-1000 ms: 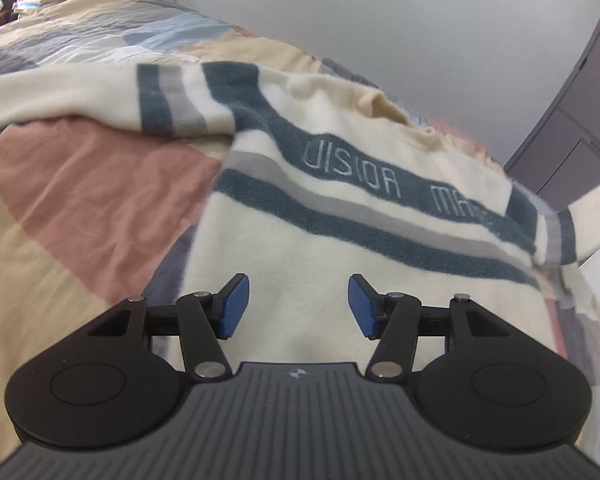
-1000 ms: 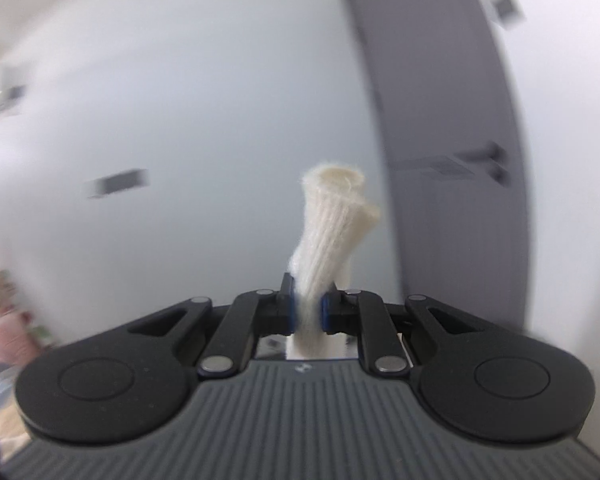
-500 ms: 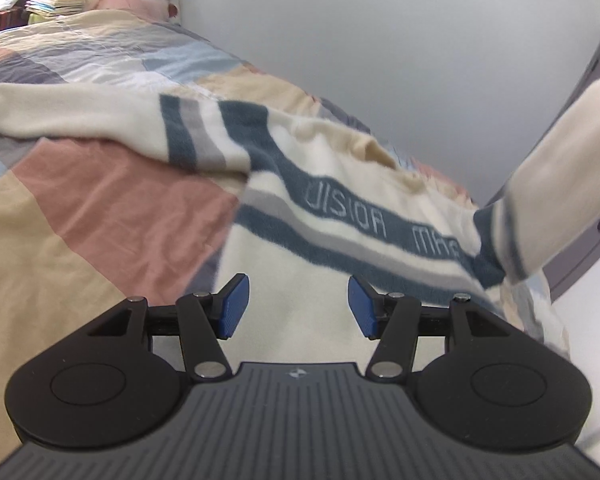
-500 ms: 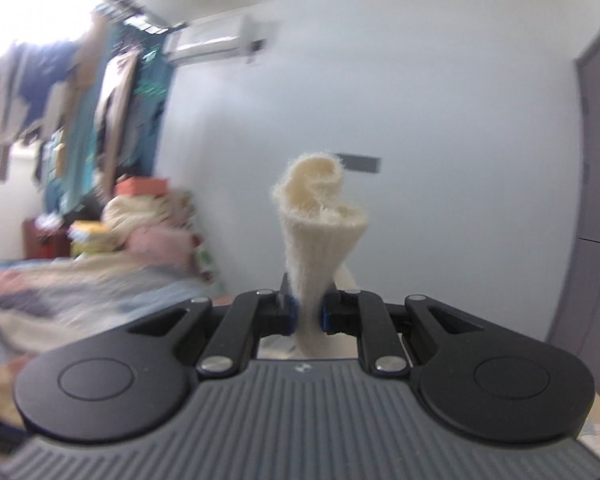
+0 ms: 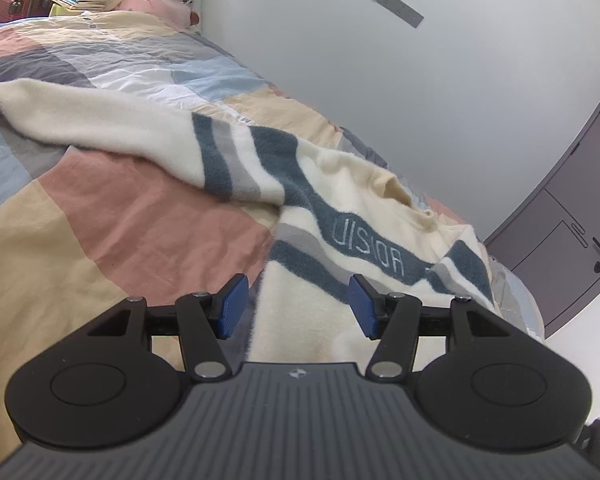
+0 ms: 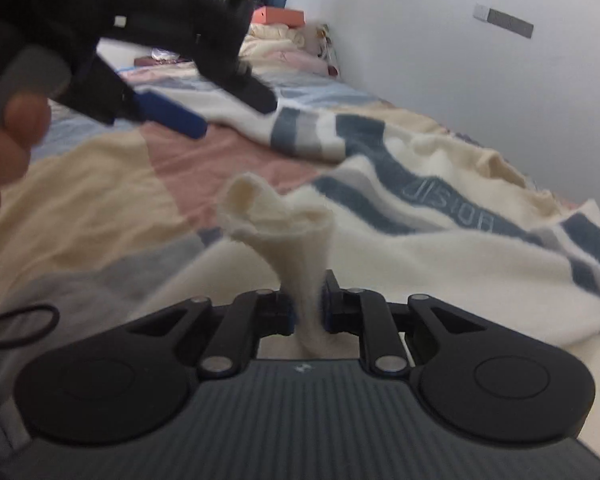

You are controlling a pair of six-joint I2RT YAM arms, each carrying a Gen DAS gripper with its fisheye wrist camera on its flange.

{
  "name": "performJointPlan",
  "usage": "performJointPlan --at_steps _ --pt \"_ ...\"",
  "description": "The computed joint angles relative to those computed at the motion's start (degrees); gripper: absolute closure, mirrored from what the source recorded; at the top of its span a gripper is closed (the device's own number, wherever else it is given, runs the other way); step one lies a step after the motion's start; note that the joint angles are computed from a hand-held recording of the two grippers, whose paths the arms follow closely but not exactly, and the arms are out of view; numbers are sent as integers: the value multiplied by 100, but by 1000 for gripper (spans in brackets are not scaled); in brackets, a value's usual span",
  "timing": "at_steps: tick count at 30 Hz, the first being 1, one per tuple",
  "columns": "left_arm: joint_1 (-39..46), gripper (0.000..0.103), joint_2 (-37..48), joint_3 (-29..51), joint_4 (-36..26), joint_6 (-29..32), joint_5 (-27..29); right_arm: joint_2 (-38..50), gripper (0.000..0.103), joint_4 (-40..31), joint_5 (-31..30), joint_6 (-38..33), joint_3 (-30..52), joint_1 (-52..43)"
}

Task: Fold large clothes
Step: 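Lay the sleeve across the sweater body and open the right tool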

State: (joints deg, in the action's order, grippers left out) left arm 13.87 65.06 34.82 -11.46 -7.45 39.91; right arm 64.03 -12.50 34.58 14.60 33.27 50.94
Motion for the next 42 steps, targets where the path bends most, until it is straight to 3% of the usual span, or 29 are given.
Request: performJointPlan --at_steps 3,6,7,10,15,19,28,32,34,42 --pt "16 41 -193 -123 146 19 124 -136 72 -334 -276 144 152 -45" --pt "-68 41 -357 -166 105 131 29 -293 42 -511 -333 364 166 174" --pt "-87 41 -389 -170 84 149 22 -394 39 -552 -383 494 121 257" --pt "-81 41 -525 -197 12 203 109 -865 39 -825 -646 943 -6 401" --pt "-245 42 -613 -184 -97 233 -16 -1500 39 -1537 -225 1711 27 709" --pt "-699 42 -711 -300 -73 270 -384 -1870 38 -1946 27 2164 11 402" --pt "-2036 46 -496 -595 322 325 -1419 -1980 39 -1344 -864 1984 -333 -1775" --pt "-2454 48 -269 -695 628 306 -1803 -1661 40 -936 -871 1773 -437 -2205" --pt "-2664 48 -172 -756 779 344 -2091 -1472 48 -735 -763 1734 -498 -2283" --pt "-3115 48 661 -659 901 336 -2799 -1197 51 -76 -1826 1517 -892 -3174"
